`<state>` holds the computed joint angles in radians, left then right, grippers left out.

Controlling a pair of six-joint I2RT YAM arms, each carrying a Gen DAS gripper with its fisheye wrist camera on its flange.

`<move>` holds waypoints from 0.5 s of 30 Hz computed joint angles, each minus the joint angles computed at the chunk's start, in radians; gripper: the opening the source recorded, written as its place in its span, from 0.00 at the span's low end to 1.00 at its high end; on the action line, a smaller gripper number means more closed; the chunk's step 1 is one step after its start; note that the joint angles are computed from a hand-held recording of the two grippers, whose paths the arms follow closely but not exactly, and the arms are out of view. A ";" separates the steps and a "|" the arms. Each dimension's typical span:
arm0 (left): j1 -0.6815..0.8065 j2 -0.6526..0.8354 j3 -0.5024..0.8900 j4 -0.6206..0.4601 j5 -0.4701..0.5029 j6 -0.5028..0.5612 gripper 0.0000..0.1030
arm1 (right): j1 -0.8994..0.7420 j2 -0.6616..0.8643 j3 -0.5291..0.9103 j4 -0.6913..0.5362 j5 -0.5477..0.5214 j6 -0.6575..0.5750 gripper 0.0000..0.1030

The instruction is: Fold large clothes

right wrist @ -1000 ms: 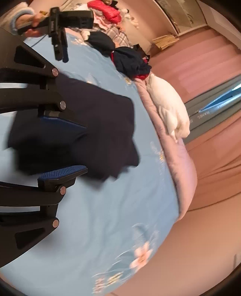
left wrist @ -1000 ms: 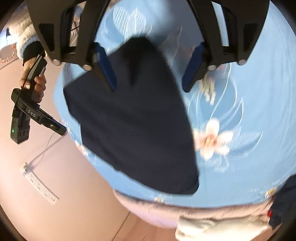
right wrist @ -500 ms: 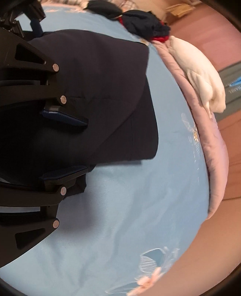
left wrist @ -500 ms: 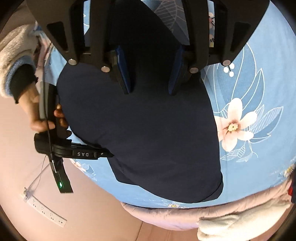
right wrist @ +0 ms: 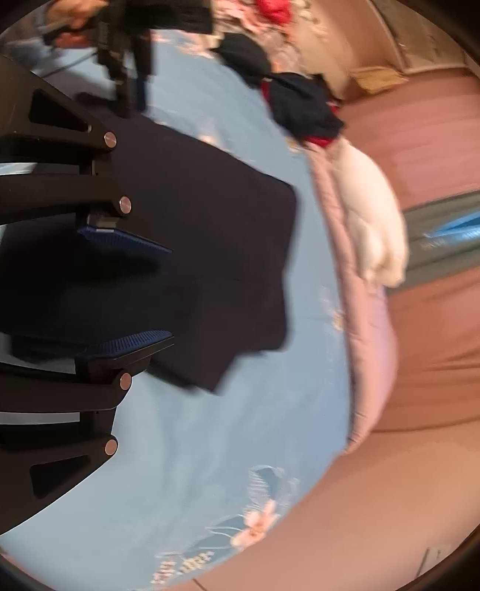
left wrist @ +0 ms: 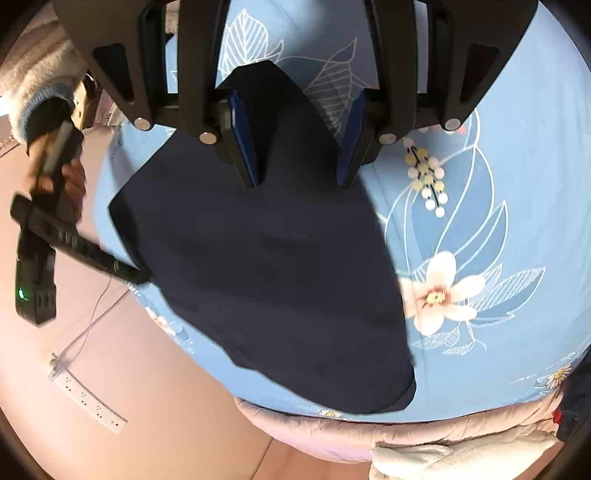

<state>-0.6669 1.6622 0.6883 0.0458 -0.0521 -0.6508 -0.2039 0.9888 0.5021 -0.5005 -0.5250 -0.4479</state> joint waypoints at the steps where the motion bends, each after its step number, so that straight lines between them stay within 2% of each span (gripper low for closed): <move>1: -0.015 -0.004 -0.029 0.027 -0.011 -0.018 0.46 | 0.012 0.010 -0.030 0.026 0.049 -0.009 0.41; 2: -0.014 -0.007 -0.042 0.041 -0.009 -0.026 0.47 | 0.011 0.043 -0.045 0.044 0.072 -0.012 0.41; 4: -0.010 -0.024 -0.058 0.031 -0.011 -0.054 0.59 | -0.037 0.086 -0.059 0.064 0.031 -0.021 0.45; 5: -0.018 -0.050 -0.079 0.027 -0.023 -0.081 0.61 | -0.080 0.094 -0.053 0.045 0.000 -0.031 0.47; 9: -0.153 -0.198 -0.173 -0.038 -0.135 -0.165 0.64 | -0.129 -0.004 -0.043 -0.023 -0.048 -0.009 0.47; 11: -0.244 -0.235 -0.195 -0.063 -0.192 -0.182 0.64 | -0.174 -0.072 -0.042 -0.096 -0.112 -0.065 0.47; 13: -0.313 -0.234 -0.193 -0.077 -0.239 -0.181 0.66 | -0.205 -0.135 -0.047 -0.179 -0.162 -0.115 0.47; 15: -0.355 -0.168 -0.151 -0.084 -0.272 -0.170 0.66 | -0.195 -0.168 -0.053 -0.200 -0.179 -0.113 0.47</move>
<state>-1.0214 1.4946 0.5375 -0.0384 -0.3238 -0.8210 -0.3991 0.8212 0.4495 -0.7007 -0.7036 -0.5606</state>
